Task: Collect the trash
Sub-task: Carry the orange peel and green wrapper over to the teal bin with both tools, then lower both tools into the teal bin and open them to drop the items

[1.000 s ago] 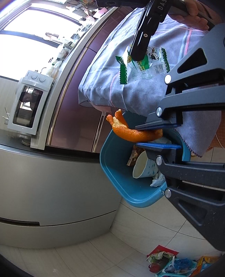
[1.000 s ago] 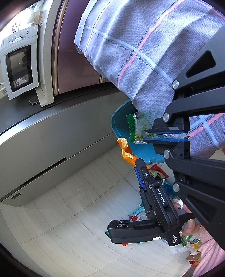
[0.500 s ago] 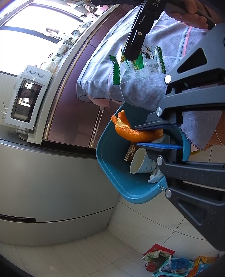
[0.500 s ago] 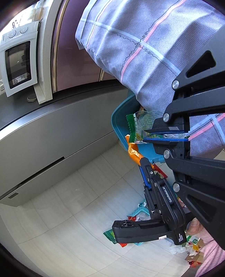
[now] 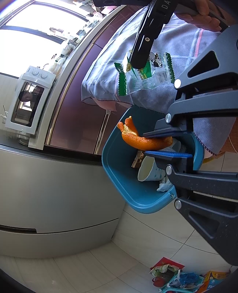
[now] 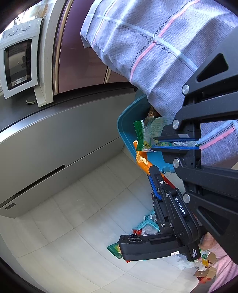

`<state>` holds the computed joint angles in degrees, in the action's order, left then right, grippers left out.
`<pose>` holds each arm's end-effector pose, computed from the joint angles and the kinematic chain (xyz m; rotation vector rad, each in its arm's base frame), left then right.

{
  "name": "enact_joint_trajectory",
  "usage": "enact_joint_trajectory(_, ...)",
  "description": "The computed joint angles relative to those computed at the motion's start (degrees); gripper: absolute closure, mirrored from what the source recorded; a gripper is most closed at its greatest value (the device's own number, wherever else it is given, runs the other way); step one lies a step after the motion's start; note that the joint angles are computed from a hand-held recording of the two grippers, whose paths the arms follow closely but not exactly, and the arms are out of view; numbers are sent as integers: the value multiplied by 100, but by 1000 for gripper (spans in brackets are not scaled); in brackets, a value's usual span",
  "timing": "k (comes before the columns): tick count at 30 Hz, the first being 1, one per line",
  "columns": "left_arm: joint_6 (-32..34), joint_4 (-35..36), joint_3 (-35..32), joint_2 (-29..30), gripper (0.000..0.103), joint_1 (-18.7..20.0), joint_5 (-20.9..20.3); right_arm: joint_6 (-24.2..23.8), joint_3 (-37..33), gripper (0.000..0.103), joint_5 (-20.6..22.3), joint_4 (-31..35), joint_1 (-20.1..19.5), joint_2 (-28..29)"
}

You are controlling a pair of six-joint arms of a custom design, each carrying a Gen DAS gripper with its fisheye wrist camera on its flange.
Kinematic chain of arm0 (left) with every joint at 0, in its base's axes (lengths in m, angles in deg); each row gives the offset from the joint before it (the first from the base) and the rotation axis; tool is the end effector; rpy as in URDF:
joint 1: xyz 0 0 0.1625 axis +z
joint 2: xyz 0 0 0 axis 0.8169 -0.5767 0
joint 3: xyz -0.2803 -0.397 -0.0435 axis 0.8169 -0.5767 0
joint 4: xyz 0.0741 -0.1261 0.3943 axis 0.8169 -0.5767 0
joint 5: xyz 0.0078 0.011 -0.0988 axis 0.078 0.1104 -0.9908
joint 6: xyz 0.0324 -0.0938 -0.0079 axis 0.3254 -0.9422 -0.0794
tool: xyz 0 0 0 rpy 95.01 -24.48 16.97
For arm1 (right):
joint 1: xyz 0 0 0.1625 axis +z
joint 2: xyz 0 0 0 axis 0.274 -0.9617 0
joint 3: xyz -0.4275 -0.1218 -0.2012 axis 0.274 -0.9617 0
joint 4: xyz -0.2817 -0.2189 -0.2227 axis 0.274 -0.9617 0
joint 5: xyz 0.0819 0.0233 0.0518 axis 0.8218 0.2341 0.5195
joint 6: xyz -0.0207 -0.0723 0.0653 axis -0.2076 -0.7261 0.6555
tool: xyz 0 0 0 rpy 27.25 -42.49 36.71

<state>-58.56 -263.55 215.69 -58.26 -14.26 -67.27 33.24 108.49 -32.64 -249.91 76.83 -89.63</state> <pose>-0.2341 -0.4872 0.1290 0.0901 2.3058 -1.0345 0.1730 -0.5648 0.2287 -1.0701 2.8781 -0.5679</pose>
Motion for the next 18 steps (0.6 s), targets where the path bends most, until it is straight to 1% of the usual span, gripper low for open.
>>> enact_joint_trajectory(18,-106,89,-54,35,89,119,-24,91,-214,100,-182,-7,110,326)
